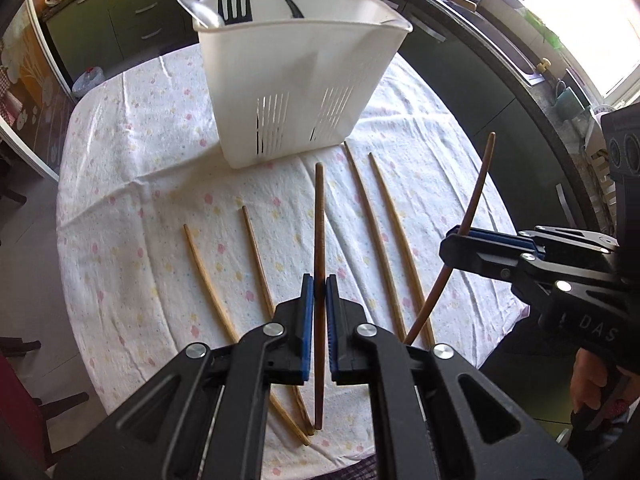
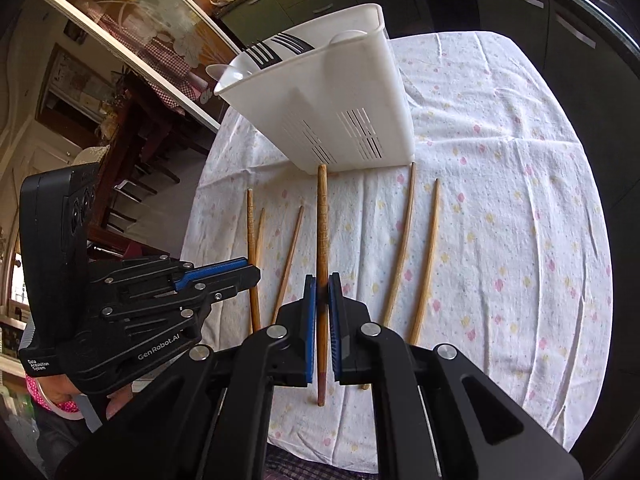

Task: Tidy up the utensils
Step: 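Grasp a wooden chopstick with the left tool while the right tool grasps another chopstick, then drop the left tool's chopstick into the caddy while the right tool drops its chopstick in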

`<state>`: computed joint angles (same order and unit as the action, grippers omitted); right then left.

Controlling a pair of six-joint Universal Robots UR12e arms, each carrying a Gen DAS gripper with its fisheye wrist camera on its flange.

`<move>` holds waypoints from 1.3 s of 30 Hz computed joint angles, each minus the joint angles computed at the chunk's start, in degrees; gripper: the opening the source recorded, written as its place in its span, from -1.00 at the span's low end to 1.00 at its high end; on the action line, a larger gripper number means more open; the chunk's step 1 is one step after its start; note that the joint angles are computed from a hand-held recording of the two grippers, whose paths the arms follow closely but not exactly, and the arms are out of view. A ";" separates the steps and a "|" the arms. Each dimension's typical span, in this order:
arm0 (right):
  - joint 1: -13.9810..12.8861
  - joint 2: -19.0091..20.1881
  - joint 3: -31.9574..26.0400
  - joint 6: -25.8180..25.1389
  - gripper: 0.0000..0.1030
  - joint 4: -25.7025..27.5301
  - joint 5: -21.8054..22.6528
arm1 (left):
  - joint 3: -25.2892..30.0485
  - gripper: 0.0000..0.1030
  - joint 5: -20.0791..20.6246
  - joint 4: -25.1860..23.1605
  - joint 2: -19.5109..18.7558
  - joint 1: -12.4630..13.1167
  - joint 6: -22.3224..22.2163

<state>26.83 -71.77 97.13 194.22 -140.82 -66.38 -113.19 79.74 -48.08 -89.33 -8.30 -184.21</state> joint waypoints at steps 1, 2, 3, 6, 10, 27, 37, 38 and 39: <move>-0.35 -0.49 0.50 -0.21 -0.86 -0.57 0.25 | 0.14 -0.88 -0.02 0.25 0.17 -0.20 -0.05; -0.34 -0.74 0.75 -0.15 -0.86 -1.15 0.41 | 0.22 -0.88 -0.20 0.34 0.38 -0.30 0.11; -0.42 -1.15 1.04 -0.30 -0.86 -1.55 0.50 | 0.27 -0.88 -0.26 0.76 0.40 -0.46 0.13; -1.31 -2.53 2.34 -1.20 -0.86 -2.69 1.06 | 0.22 -0.88 0.16 1.62 1.14 -1.03 0.28; -2.75 -4.66 3.89 -2.69 -0.86 -3.44 1.51 | 0.29 -0.89 -0.01 2.43 1.96 -1.24 0.20; -5.76 -8.75 7.14 -4.53 -0.86 -5.57 2.63 | 6.72 -0.88 4.46 17.96 3.56 -0.76 -2.62; -6.94 -9.62 8.05 -4.80 -0.86 -5.23 3.78 | 11.17 -0.88 14.90 22.80 -2.59 -2.52 -2.05; -7.00 -9.73 8.05 -4.84 -0.86 -5.27 3.79 | 11.28 -0.88 15.43 22.55 -3.17 -2.53 -2.04; -7.07 -9.83 8.04 -4.90 -0.86 -5.34 3.85 | 11.38 -0.88 15.71 21.94 -3.72 -2.51 -2.04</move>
